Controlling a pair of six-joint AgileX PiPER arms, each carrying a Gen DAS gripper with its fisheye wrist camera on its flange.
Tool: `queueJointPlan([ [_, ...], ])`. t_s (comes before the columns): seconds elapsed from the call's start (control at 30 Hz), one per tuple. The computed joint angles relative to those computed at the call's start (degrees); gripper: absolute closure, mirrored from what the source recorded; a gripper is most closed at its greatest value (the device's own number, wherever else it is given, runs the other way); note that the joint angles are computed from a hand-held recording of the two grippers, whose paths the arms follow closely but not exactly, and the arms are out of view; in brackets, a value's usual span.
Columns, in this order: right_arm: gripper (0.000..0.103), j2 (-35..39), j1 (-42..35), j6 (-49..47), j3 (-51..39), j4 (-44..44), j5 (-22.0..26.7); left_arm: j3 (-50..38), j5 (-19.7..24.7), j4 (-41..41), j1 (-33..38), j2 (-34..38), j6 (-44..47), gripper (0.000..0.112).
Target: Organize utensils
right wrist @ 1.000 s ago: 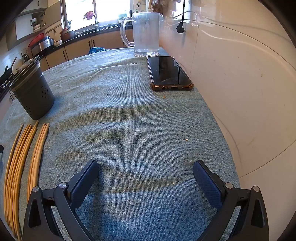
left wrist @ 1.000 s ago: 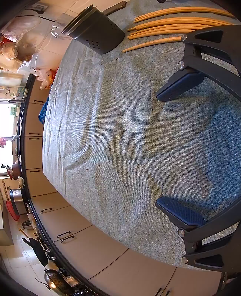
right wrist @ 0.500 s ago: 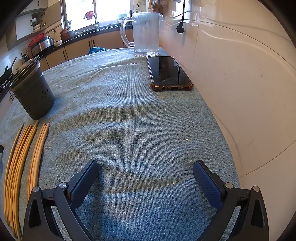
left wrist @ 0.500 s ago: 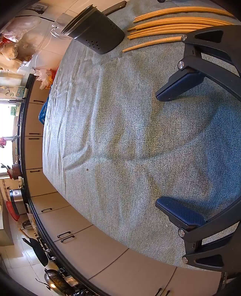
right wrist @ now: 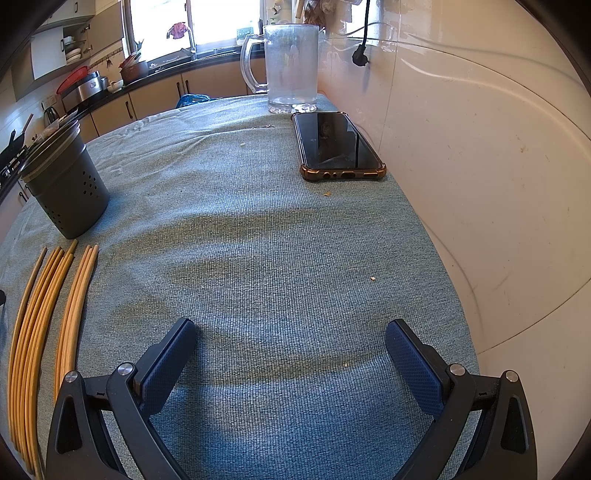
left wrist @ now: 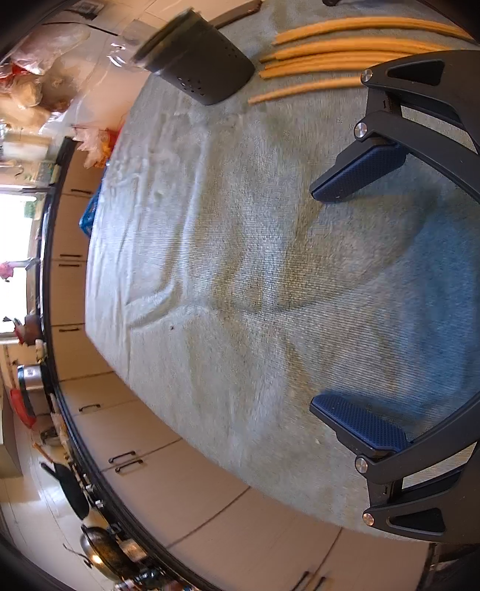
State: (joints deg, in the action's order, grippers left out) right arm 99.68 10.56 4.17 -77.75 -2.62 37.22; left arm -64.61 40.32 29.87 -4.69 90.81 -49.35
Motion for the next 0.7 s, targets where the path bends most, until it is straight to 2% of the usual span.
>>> queueJointPlan([
  [0.23,0.0,0.0,0.1,0.1,-0.1,-0.1,0.1,0.2,6.6,7.1,-8.5,-8.4,-10.0,0.009],
  [0.4,0.0,0.0,0.4,0.3,0.0,-0.2,0.3,-0.7,10.7,8.7,-13.5,-12.2,-13.4,0.009],
  [0.5,0.0,1.2,0.2,-0.9,-3.0,1.0,4.6,-1.5,13.5,10.0,-16.7,-13.0,-14.9,0.009],
  [0.7,0.0,1.8,1.7,3.8,-3.1,-2.6,3.9,-2.7,18.0,10.8,-21.4,-14.7,-15.2,0.009],
])
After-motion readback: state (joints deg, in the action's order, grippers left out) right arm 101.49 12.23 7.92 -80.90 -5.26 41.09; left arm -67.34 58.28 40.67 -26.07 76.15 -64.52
